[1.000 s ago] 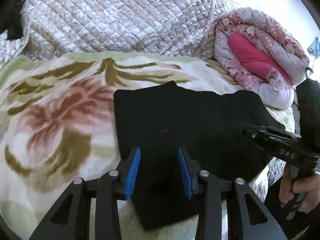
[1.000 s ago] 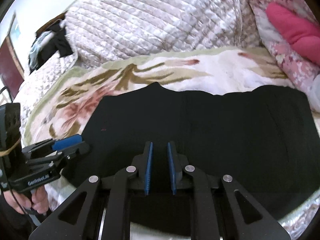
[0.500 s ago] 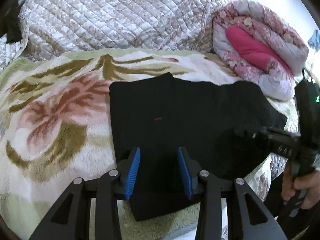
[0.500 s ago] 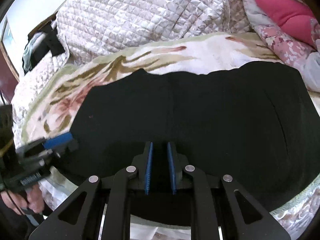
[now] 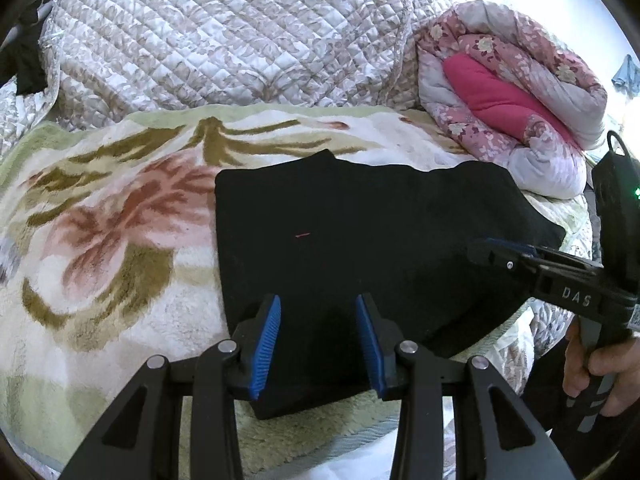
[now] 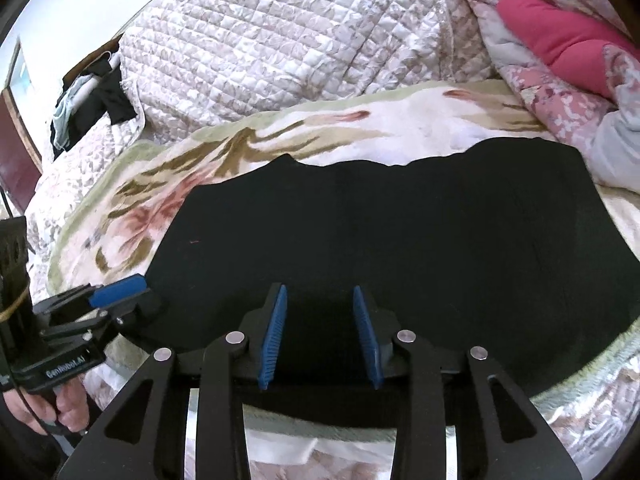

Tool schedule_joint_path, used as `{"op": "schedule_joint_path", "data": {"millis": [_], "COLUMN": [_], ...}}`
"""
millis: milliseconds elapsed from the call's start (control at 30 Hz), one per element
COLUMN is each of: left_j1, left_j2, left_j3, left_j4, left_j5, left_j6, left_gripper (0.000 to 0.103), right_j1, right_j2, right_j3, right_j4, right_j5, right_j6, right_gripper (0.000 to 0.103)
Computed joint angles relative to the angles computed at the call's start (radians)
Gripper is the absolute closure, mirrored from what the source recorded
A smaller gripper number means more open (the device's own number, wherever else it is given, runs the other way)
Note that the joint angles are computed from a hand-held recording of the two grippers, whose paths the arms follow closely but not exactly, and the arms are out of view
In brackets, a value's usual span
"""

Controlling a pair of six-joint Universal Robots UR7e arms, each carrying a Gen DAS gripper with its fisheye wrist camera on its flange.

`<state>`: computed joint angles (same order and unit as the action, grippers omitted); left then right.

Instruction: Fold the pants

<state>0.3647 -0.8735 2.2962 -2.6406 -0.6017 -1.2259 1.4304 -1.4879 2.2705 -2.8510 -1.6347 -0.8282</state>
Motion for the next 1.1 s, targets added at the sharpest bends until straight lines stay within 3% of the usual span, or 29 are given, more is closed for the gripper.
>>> {"op": "schedule_joint_path", "data": {"millis": [67, 167, 267, 400, 433, 700, 967, 1100], "left_j1": [-0.001, -0.003, -0.007, -0.006, -0.006, -0.007, -0.007, -0.007], "left_j2": [0.012, 0.029, 0.025, 0.027, 0.027, 0.030, 0.032, 0.031], "left_j3": [-0.004, -0.012, -0.006, -0.002, -0.002, 0.000, -0.001, 0.000], "left_j4": [-0.014, 0.004, -0.003, -0.014, -0.013, -0.019, -0.017, -0.018], "left_j5": [-0.013, -0.023, -0.022, -0.022, -0.020, -0.021, -0.019, -0.019], "left_j6": [0.021, 0.028, 0.033, 0.033, 0.033, 0.034, 0.032, 0.033], "left_gripper": [0.061, 0.061, 0.061, 0.061, 0.061, 0.061, 0.061, 0.060], "right_j1": [0.003, -0.017, -0.059, -0.134, -0.148, -0.220, -0.227, -0.256], "right_j2": [0.012, -0.019, -0.067, -0.119, -0.125, -0.150, -0.144, -0.128], "right_j3": [0.001, 0.008, 0.004, -0.008, -0.011, -0.030, -0.020, -0.040], "right_j4": [-0.026, -0.050, -0.062, -0.069, -0.075, -0.053, -0.111, -0.088], "right_j5": [-0.058, -0.035, 0.020, 0.073, 0.082, 0.156, 0.117, 0.152], "right_j6": [-0.008, -0.003, 0.063, 0.196, 0.227, 0.355, 0.414, 0.462], "right_gripper": [0.068, 0.068, 0.067, 0.047, 0.047, 0.046, 0.045, 0.043]}}
